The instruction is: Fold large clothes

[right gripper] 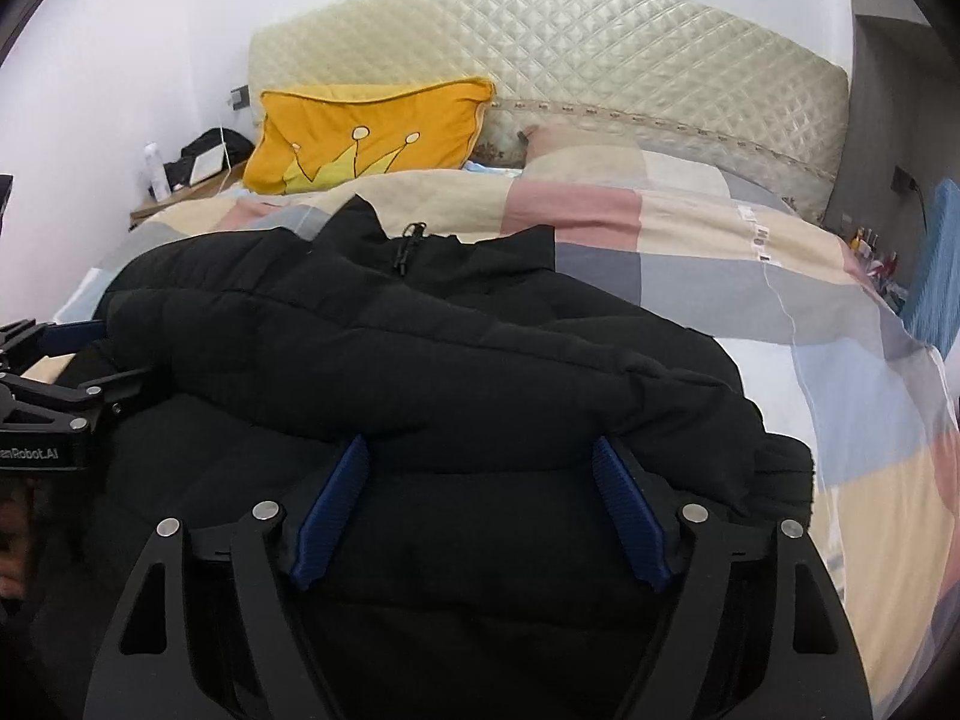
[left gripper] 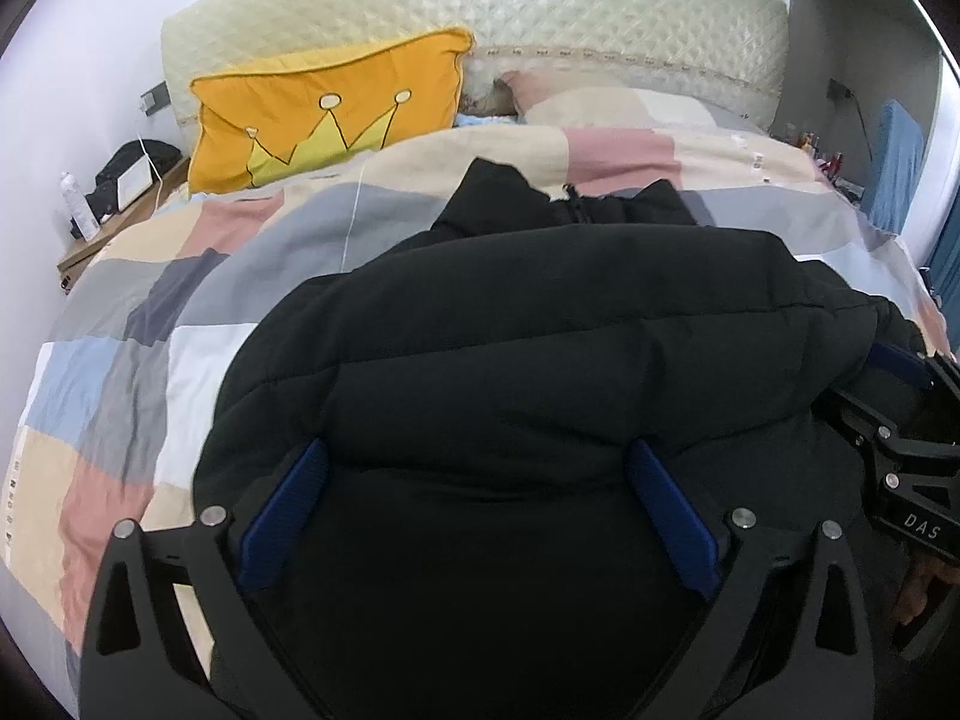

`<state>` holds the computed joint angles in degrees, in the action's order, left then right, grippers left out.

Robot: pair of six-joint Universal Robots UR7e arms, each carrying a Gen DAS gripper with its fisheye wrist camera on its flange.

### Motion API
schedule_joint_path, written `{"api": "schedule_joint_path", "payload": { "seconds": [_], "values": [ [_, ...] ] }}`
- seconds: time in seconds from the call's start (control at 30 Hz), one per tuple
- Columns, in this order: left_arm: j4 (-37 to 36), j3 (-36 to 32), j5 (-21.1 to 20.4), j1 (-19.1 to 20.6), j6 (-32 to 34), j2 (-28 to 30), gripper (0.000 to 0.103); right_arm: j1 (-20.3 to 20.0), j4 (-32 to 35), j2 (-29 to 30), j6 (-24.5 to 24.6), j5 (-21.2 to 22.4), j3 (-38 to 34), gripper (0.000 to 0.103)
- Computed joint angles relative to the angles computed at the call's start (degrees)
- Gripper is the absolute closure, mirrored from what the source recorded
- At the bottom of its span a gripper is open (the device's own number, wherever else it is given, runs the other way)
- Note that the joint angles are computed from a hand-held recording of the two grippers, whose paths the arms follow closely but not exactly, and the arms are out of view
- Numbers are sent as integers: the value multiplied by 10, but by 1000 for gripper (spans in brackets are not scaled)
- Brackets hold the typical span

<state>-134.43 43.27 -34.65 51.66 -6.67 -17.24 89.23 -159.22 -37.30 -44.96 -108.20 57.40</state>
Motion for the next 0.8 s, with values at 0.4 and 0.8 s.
{"api": "schedule_joint_path", "payload": {
  "seconds": [0.4,0.8],
  "values": [
    [67,-110,-19,26,-5,66,0,-17,74,62,15,8,-102,24],
    [-74,24,1,13,66,9,0,-26,76,17,10,46,-50,25]
  ]
}}
